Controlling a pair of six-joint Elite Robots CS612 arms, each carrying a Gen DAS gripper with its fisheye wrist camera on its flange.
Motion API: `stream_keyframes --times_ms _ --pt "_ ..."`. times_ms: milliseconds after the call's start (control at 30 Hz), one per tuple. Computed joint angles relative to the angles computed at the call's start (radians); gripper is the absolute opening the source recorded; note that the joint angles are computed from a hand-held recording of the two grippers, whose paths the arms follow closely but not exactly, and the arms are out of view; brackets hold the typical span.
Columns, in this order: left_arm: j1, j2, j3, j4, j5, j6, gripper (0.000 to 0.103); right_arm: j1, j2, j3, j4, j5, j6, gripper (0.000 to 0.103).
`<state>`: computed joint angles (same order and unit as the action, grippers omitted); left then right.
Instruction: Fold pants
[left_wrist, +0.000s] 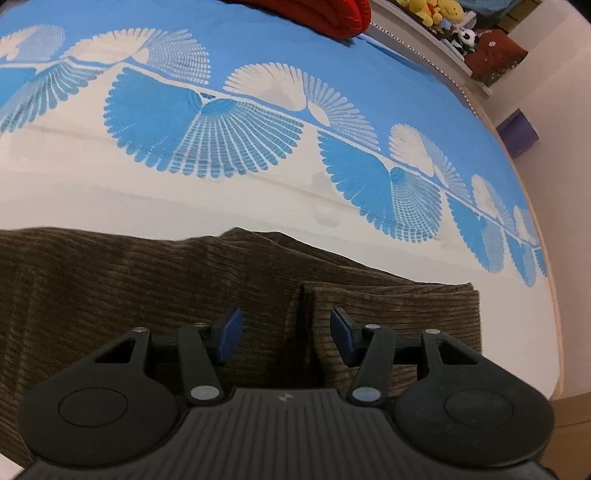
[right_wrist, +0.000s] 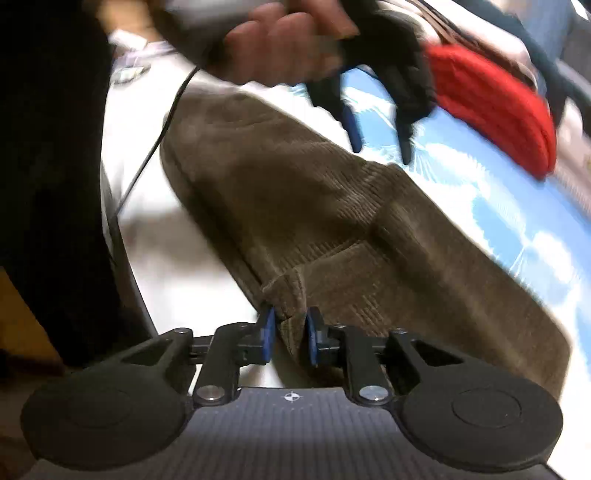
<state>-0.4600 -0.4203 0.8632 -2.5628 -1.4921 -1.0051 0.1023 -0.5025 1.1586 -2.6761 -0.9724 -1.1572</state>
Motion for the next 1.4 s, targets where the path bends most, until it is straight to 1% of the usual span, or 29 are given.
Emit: stream_keyframes --times_ms 33,67,100,133,233,300,400,433,467,500,567,600,633,667,733,800,833,900,933,1000,1067,1100,1133,1167,1200,1267,1300,1367,1400 --pt "0.0 0.004 -0.005 -0.002 -0.007 0.001 0.058 0.0 -0.001 0.012 -0.039 0.013 -0.006 0.031" --pt "0.0 0.011 -0.016 -0.001 -0.016 0.003 0.058 -0.001 0.001 0.016 -0.065 0.025 0.008 0.044" --pt "0.0 0.019 -0.025 -0.001 -0.027 0.005 0.058 -0.001 0.005 0.017 -0.093 0.029 0.034 0.052" --pt "0.001 0.027 -0.035 -0.003 -0.04 0.005 0.058 0.001 0.007 0.018 -0.106 0.025 0.042 0.052" --pt "0.003 0.054 -0.062 -0.004 -0.068 -0.012 0.058 0.011 0.013 0.022 -0.134 -0.019 0.016 0.052" --pt "0.006 0.074 -0.089 0.011 -0.084 -0.037 0.058 0.018 0.018 0.019 -0.123 -0.047 -0.02 0.052" --pt "0.01 0.105 -0.13 0.011 -0.104 -0.045 0.058 0.026 0.021 0.034 -0.168 -0.101 -0.074 0.049" --pt "0.011 0.116 -0.149 0.027 -0.113 -0.045 0.058 0.026 0.021 0.038 -0.181 -0.103 -0.082 0.045" --pt "0.011 0.126 -0.169 0.046 -0.117 -0.038 0.058 0.025 0.022 0.038 -0.19 -0.102 -0.074 0.033" --pt "0.01 0.135 -0.186 0.062 -0.118 -0.025 0.058 0.023 0.021 0.033 -0.182 -0.096 -0.054 0.027" --pt "0.008 0.152 -0.219 0.093 -0.125 0.004 0.058 0.014 0.013 0.021 -0.144 -0.052 0.014 0.017" --pt "0.007 0.158 -0.233 0.104 -0.126 0.022 0.058 0.008 0.01 0.018 -0.151 -0.03 0.058 0.016" --pt "0.005 0.162 -0.244 0.113 -0.122 0.043 0.05 0.002 0.008 0.014 -0.17 -0.006 0.115 0.016" --pt "0.004 0.163 -0.245 0.107 -0.118 0.074 0.04 -0.005 0.007 0.01 -0.188 0.02 0.176 0.015" --pt "0.001 0.151 -0.231 0.094 -0.099 0.11 0.022 -0.022 0.003 0.007 -0.224 0.082 0.28 0.015" --pt "-0.001 0.117 -0.174 0.019 -0.069 0.118 0.015 -0.034 0.003 0.008 -0.267 0.124 0.35 0.014" --pt "-0.001 0.098 -0.139 -0.035 -0.05 0.119 0.014 -0.038 0.005 0.006 -0.279 0.141 0.366 0.014" --pt "-0.003 0.066 -0.079 -0.123 -0.009 0.138 0.014 -0.041 0.001 0.017 -0.266 0.181 0.342 0.015" --pt "-0.004 0.058 -0.067 -0.131 0.007 0.148 0.014 -0.045 -0.007 0.029 -0.247 0.197 0.313 0.015" --pt "-0.006 0.057 -0.074 -0.065 0.042 0.153 0.017 -0.04 -0.018 0.044 -0.179 0.194 0.227 0.015" --pt "-0.012 0.052 -0.08 0.029 0.117 0.13 0.023 -0.03 -0.03 0.045 -0.042 0.14 0.109 0.017" --pt "-0.015 0.044 -0.07 0.046 0.156 0.118 0.028 -0.026 -0.035 0.047 -0.004 0.113 0.07 0.017" --pt "-0.018 0.031 -0.049 0.026 0.189 0.116 0.028 -0.025 -0.041 0.049 0.031 0.101 0.047 0.017" --pt "-0.019 0.019 -0.022 -0.023 0.192 0.129 0.028 -0.028 -0.045 0.047 0.051 0.106 0.057 0.017" --pt "-0.018 0.012 -0.003 -0.085 0.178 0.153 0.028 -0.034 -0.044 0.042 0.044 0.12 0.103 0.019" --pt "-0.019 0.005 0.022 -0.168 0.122 0.213 0.028 -0.047 -0.028 0.017 -0.024 0.13 0.273 0.021" --pt "-0.019 0.007 0.02 -0.18 0.092 0.239 0.028 -0.052 -0.021 0.006 -0.064 0.114 0.368 0.021" --pt "-0.022 0.019 -0.001 -0.155 0.028 0.302 0.028 -0.059 -0.004 -0.02 -0.142 0.033 0.564 0.022" --pt "-0.025 0.027 -0.017 -0.123 0.011 0.333 0.028 -0.061 0.005 -0.037 -0.163 -0.032 0.667 0.022"
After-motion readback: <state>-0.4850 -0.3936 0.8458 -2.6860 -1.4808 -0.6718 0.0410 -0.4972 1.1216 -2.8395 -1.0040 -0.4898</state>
